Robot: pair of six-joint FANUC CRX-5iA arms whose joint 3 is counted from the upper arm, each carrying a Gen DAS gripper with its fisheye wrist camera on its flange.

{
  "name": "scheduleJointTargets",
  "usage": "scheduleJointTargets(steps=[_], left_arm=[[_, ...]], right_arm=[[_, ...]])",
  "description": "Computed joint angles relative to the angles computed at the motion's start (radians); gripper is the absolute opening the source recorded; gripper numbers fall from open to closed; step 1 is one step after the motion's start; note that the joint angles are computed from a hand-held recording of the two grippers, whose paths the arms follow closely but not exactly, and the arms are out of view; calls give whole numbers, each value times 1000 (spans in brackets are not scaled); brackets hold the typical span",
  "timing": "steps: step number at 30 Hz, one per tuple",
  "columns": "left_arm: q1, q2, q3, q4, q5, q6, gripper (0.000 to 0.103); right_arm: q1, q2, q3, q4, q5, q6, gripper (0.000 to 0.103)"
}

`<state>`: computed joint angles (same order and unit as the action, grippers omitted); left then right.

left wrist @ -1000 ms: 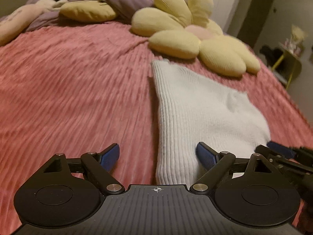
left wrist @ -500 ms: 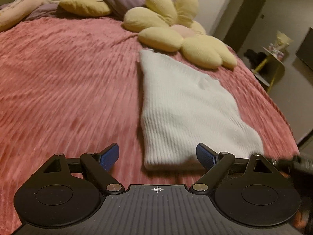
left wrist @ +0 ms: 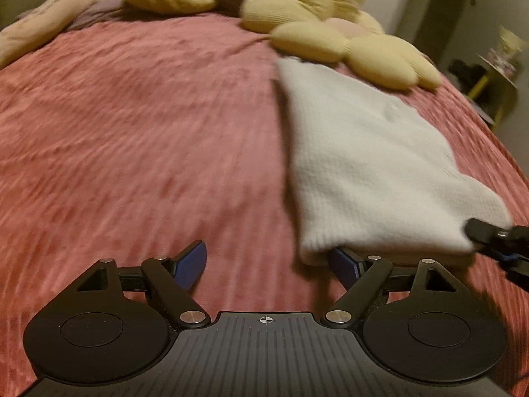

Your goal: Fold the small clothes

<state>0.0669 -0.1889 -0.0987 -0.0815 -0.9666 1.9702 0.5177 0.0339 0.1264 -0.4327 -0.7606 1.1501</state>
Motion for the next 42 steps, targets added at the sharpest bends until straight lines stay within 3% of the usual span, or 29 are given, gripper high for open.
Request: scheduleJointTargets(steps=[3, 5, 7, 8, 9, 10, 12, 14, 17, 21, 23, 29, 34, 40, 42], left_arm=[[30, -23, -19, 15, 0, 27, 87], [37, -31, -11, 8, -20, 31, 87], [-7, -30, 42, -117, -78, 115, 86], [-21, -31, 58, -162, -89, 142, 87], [-22, -36, 65, -180, -83, 156, 89], [-12, -40, 64, -168, -64, 151, 91], [2, -26, 70, -122, -34, 119, 92], [-9, 12, 93, -101, -22, 82, 94], [-35, 78, 132, -90, -40, 37, 94], [-74, 123, 177, -154, -98, 59, 95], [-75, 127, 176, -157, -100, 49, 96], [-89, 136, 187, -187, -117, 34, 98], [-89, 136, 192, -192, -142, 30, 102], [-92, 100, 198, -177, -206, -1, 102], [-102, 80, 191, -176, -230, 17, 103]], right_arm=[[17, -38, -62, 20, 101, 25, 10], [54, -18, -63, 189, 43, -66, 11], [65, -34, -88, 235, 45, -74, 12], [80, -49, -108, 287, 62, -110, 18], [106, -64, -137, 382, 91, -170, 29], [128, -81, -175, 480, 132, -226, 32], [169, -99, -240, 705, 207, -331, 32], [190, -86, -241, 795, 227, -313, 32], [215, -32, -186, 802, 170, -195, 33], [223, 46, -104, 771, 0, -56, 33], [221, 36, -129, 777, 19, -65, 34], [220, 59, -119, 802, -3, -62, 53], [218, 59, -109, 785, -18, -38, 58], [237, 50, -51, 783, -190, -32, 83], [241, 52, -2, 727, -301, -13, 99]])
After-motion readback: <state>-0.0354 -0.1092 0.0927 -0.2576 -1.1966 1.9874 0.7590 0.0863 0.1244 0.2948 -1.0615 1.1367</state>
